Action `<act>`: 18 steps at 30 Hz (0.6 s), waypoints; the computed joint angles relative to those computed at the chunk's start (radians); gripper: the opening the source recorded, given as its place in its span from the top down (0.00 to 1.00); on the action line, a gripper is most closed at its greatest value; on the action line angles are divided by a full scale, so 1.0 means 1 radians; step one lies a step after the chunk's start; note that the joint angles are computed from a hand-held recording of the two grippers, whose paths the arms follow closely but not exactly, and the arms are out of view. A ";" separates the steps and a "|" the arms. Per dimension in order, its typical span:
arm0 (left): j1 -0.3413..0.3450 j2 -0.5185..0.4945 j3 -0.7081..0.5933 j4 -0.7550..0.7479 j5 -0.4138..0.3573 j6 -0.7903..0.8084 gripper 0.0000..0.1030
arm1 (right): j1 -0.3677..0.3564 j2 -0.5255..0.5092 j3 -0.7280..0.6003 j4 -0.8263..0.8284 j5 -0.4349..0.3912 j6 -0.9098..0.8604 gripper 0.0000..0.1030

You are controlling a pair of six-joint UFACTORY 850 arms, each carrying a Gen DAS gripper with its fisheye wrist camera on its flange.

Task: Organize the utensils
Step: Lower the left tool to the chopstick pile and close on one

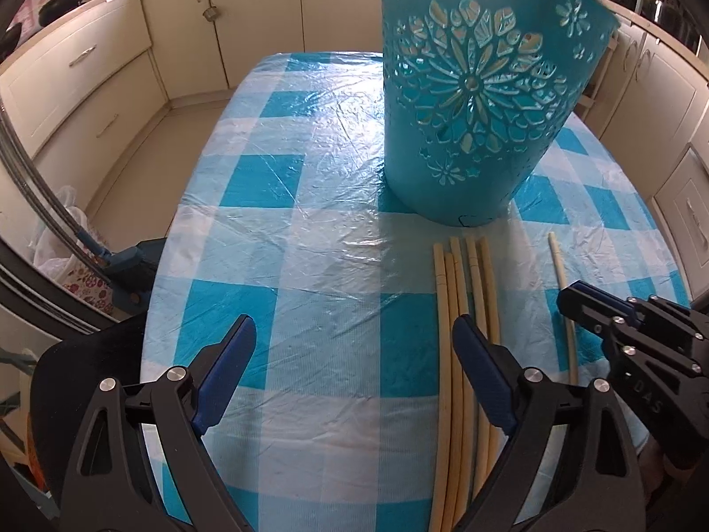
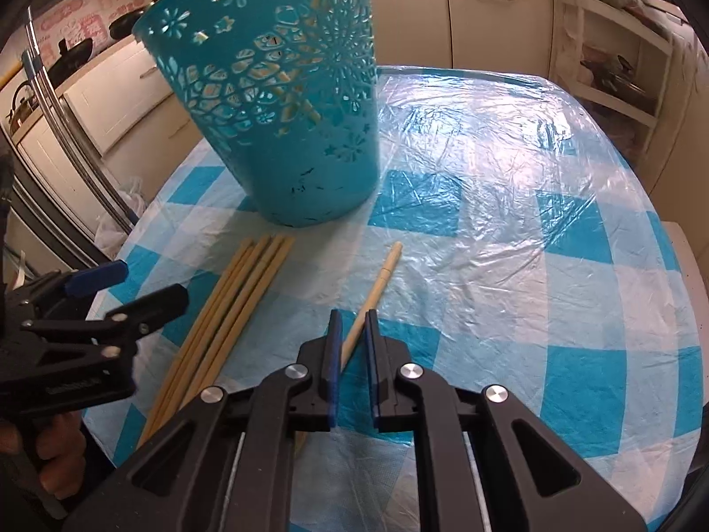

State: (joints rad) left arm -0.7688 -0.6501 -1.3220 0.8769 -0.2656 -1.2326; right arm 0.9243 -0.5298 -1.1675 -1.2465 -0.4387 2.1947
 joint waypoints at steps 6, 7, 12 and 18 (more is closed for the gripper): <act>0.002 -0.030 -0.031 -0.062 -0.012 0.065 0.16 | -0.002 0.000 0.007 -0.059 0.007 0.068 0.89; 0.000 -0.035 -0.036 -0.066 -0.019 0.072 0.16 | -0.004 0.003 0.012 -0.069 0.009 0.077 0.89; -0.004 -0.045 -0.049 -0.059 -0.031 0.073 0.16 | -0.004 0.004 0.014 -0.089 0.005 0.103 0.89; -0.003 -0.047 -0.057 -0.036 -0.008 0.081 0.41 | -0.011 -0.012 -0.011 -0.058 -0.006 0.046 0.89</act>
State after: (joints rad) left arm -0.7713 -0.6972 -1.3792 0.8405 -0.2733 -1.1517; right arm 0.9129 -0.5422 -1.1783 -1.3047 -0.4448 2.2405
